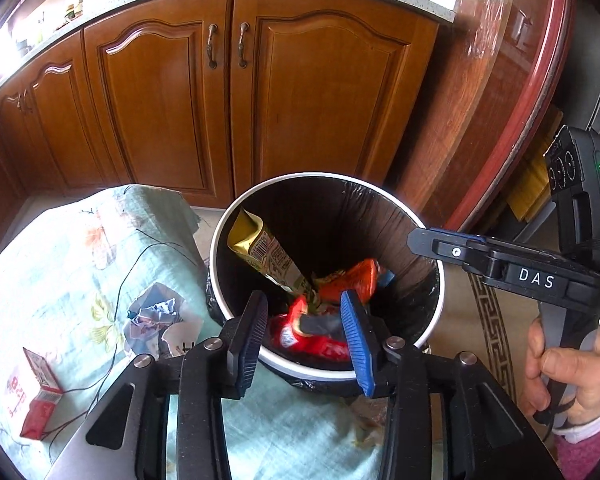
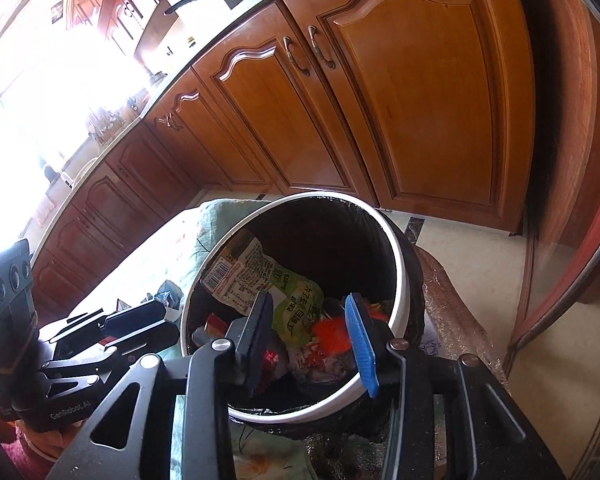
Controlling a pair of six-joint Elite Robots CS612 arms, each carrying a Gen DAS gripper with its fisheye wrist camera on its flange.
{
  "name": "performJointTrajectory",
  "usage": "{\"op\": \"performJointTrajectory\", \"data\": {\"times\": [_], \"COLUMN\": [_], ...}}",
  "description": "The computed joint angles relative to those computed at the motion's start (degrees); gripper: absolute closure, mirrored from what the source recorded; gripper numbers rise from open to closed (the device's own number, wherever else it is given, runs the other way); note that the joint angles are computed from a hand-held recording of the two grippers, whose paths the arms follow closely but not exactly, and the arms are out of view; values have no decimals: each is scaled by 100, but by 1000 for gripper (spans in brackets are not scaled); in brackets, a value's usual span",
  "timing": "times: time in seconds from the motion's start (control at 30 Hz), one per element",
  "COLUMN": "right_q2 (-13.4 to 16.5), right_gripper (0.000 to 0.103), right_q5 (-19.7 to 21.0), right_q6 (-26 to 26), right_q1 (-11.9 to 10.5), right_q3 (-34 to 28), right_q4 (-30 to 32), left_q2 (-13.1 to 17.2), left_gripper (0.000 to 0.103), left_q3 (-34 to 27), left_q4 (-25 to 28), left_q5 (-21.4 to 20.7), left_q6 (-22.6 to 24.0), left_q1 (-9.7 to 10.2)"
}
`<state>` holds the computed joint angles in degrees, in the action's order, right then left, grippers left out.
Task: Collect trash
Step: 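Carry the chip bag and red wrapper over the bin and open both tools, then move both open tools toward the red-and-white milk carton and crumpled tissue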
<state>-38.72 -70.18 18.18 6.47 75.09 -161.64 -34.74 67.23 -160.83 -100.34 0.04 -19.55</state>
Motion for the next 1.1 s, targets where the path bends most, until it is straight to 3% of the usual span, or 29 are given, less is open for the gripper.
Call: {"op": "performJointTrajectory", "data": {"times": [0.23,0.37,0.43,0.5,0.57,0.73,1.1], "right_q2": [-89,-174,-203,-222,-226,-229,-204], "right_gripper": [61,53,44,23,16,10,8], "right_q5": [1,36,65,118,165,264,360], "right_q6": [124,197,246,316,388,433,275], "right_q1": [6,45,80,118,165,288,580], "right_q3": [147,306,372,440,488,565,574], "right_q4": [-199,-470,-613,-772,-914,-1055,-1045], "left_q2": [-98,-214,-281,-366,-453,-663,-1083], "left_gripper": [62,58,57,56,54,45,41], "left_q3": [257,563,732,910,1107,1584,2487], "left_q4": [-235,-559,-700,-810,-945,-1384,-2014], "left_q5": [-41,-59,-67,-45,-10,199,546], "left_q6": [-249,-596,-786,-931,-1081,-1383,-1838], "left_q1": [72,155,204,239,278,353,554]}}
